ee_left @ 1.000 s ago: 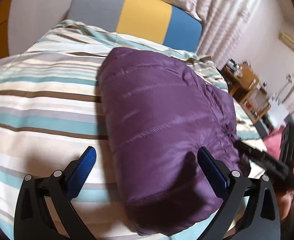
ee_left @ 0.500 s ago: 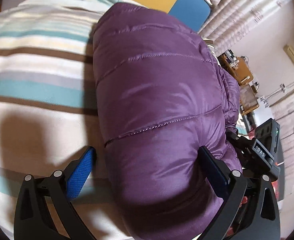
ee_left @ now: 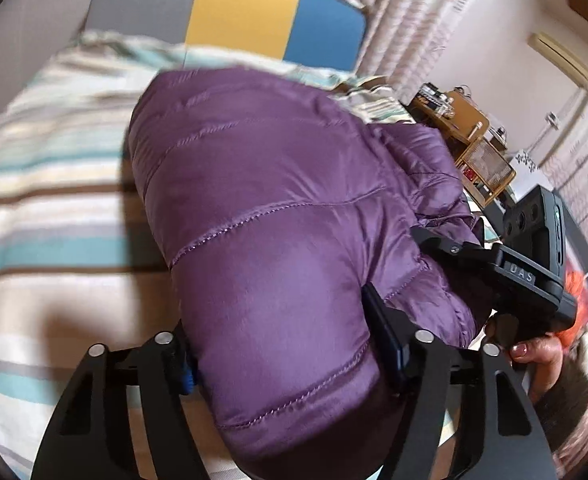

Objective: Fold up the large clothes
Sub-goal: 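Lift the held end with both grippers and fold the jacket in half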

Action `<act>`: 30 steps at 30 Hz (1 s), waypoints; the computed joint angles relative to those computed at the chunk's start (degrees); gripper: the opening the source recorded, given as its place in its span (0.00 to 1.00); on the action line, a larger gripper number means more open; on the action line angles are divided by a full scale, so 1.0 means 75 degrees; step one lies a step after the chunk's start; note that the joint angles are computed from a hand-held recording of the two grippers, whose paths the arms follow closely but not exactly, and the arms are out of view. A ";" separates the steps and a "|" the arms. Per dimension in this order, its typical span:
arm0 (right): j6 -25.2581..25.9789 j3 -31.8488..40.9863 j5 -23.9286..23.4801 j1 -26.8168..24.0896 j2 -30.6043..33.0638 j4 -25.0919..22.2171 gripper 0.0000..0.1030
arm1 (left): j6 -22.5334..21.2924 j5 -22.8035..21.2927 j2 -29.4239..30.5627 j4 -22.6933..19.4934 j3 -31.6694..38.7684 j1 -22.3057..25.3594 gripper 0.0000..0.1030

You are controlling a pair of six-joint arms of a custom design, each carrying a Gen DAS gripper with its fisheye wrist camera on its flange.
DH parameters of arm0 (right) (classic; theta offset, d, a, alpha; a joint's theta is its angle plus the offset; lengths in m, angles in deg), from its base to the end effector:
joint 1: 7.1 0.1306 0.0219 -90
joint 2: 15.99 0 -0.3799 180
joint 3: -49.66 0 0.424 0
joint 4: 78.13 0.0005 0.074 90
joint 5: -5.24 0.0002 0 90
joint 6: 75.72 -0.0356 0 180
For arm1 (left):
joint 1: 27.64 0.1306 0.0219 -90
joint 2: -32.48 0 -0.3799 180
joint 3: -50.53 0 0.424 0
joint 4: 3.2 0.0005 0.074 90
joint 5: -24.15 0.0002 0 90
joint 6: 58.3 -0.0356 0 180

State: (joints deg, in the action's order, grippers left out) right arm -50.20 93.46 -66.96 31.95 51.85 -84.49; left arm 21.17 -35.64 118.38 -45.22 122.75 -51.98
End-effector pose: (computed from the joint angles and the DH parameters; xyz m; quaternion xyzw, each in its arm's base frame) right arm 0.2858 0.2172 0.2549 0.2637 0.8194 0.3026 0.4093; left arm 0.4166 -0.2087 0.3226 0.3497 0.8571 -0.2814 0.2527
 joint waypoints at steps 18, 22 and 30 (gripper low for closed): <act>0.1198 0.1110 0.0300 0.0261 0.1000 0.1223 0.47 | -0.0158 0.0580 -0.1163 0.1535 -0.0625 0.1050 0.61; 0.1588 0.1743 -0.0014 0.0190 0.1647 0.1305 0.47 | -0.0181 0.0775 -0.1203 0.1684 -0.0610 0.1688 0.61; 0.2243 0.3806 -0.1051 -0.0142 0.3851 0.1108 0.46 | -0.0014 0.0589 -0.0343 0.2473 -0.0418 0.2646 0.61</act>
